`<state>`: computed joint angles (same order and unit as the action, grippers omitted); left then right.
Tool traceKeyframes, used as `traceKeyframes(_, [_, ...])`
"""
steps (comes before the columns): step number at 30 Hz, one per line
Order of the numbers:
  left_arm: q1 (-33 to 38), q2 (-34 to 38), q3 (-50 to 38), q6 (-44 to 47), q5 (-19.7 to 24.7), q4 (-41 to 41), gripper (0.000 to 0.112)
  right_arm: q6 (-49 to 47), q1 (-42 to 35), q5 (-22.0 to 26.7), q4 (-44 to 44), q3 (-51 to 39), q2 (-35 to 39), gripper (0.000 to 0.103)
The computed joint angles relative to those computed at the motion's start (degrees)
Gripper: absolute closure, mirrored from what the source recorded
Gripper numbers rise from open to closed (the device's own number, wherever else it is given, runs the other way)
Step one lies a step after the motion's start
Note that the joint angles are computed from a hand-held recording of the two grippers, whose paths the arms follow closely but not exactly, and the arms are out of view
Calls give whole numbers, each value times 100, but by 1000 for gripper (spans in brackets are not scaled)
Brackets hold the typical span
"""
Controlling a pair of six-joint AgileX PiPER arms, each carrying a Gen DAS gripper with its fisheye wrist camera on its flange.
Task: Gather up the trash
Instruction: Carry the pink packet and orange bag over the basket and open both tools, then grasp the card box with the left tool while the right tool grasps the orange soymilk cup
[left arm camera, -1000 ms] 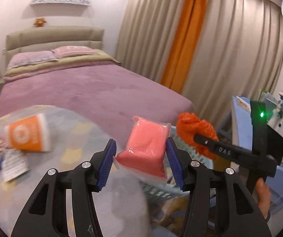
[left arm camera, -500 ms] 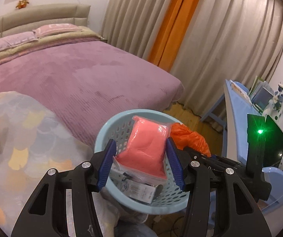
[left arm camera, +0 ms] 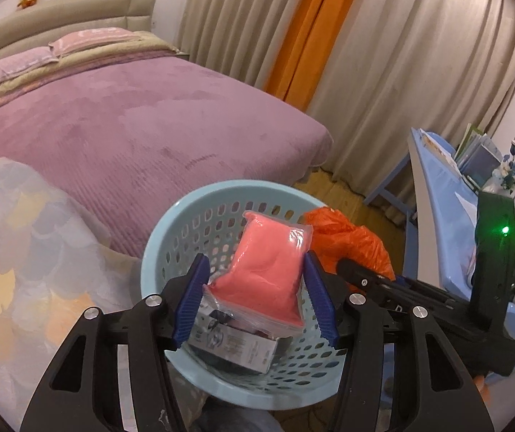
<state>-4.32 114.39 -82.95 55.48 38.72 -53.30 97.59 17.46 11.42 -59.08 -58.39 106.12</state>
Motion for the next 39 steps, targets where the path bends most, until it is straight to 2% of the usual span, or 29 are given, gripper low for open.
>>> traceKeyframes(1, [-18, 30, -67, -92, 50, 82, 49, 59, 12, -1, -74, 15, -16, 65])
traceKeyframes(3, [-20, 48, -91, -184, 72, 141, 42, 102, 48, 21, -135, 4, -22, 65])
traceKeyframes(8, [70, -70, 78, -23, 64, 64, 39, 113, 107, 27, -162, -25, -29, 64])
traceKeyframes(10, [160, -154, 170, 84, 101, -43, 38, 331, 140, 42, -367, -22, -44, 56])
traceKeyframes(12, [254, -257, 283, 230, 107, -166, 38, 776, 192, 90, -784, 20, -72, 36])
traceKeyframes(14, [377, -371, 403, 401, 121, -285, 38, 1100, 265, 206, -1070, 62, -137, 30])
traceKeyframes(22, [1006, -770, 824, 966, 397, -881, 38, 1095, 453, 311, -1101, 170, -482, 30])
traceKeyframes(28, [1536, -1115, 1101, 1321, 579, -1192, 38, 816, 1003, 662, -983, -143, -530, 30])
traceKeyframes(35, [2467, -1292, 1110, 1481, 763, -1384, 38, -129, 1679, 957, -409, -976, -208, 30])
traceKeyframes(39, [3012, -1180, 866, 1412, 797, -1337, 38, -1239, 1992, 1080, 384, -1772, 229, 30])
